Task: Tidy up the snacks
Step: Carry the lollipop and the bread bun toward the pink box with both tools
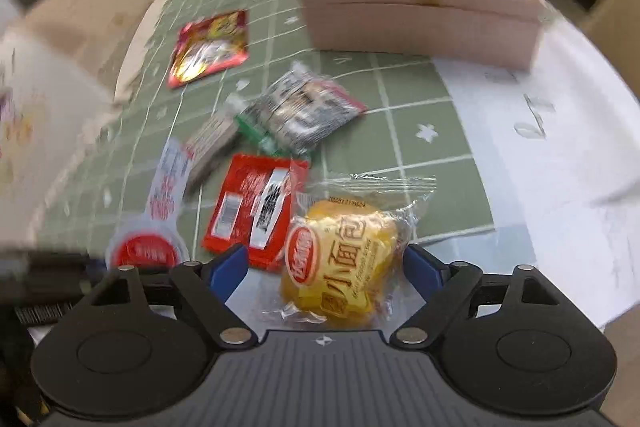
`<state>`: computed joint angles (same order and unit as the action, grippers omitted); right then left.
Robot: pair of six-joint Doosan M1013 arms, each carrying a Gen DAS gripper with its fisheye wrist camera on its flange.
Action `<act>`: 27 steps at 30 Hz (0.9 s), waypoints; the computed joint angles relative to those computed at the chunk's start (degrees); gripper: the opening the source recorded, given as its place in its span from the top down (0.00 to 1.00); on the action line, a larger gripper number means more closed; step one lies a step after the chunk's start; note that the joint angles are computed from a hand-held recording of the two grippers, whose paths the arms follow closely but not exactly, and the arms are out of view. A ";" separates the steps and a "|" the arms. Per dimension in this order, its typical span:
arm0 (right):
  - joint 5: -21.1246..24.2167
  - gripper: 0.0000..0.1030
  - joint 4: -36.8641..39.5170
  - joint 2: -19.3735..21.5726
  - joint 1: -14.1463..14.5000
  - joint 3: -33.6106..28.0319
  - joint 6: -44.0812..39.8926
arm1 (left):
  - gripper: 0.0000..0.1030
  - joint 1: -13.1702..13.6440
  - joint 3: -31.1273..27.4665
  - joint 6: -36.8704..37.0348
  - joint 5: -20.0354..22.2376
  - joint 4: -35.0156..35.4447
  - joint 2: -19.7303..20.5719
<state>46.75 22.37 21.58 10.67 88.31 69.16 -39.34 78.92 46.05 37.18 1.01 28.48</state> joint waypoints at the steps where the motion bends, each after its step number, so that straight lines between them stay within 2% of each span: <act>1: -0.62 0.19 -1.02 -0.16 0.32 0.29 -0.59 | 0.82 -0.03 0.04 -0.20 -0.15 0.14 0.00; 8: -2.07 0.25 -3.26 -0.38 0.75 0.50 0.32 | 0.82 -0.20 0.61 -1.88 -0.98 1.11 -0.27; 13: -1.30 0.28 -1.36 -0.16 -0.07 -0.03 1.25 | 0.82 -0.36 1.01 -2.19 -1.65 1.60 -0.46; 15: -1.25 0.32 -1.21 -0.25 -0.29 -0.01 1.42 | 0.82 -0.40 0.97 -1.67 -1.64 1.44 -0.48; 16: -1.19 0.38 -0.80 -0.35 -0.45 0.02 0.96 | 0.82 -0.45 0.99 -1.50 -1.82 1.42 -0.54; 20: -0.59 0.42 2.24 -1.19 -1.52 0.24 -2.74 | 0.82 -0.63 0.93 1.56 -3.86 -0.30 -1.02; 23: -1.75 0.42 2.38 -2.35 -2.15 0.65 -4.36 | 0.82 -0.52 0.09 5.09 -6.06 -3.40 -1.17; 27: -3.65 0.42 2.62 -3.57 -3.60 0.00 -3.23 | 0.82 0.53 -4.14 12.13 -10.19 -9.72 -0.18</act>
<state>43.10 24.99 18.01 7.07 88.31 65.93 -38.81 74.78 58.18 26.99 -8.71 28.30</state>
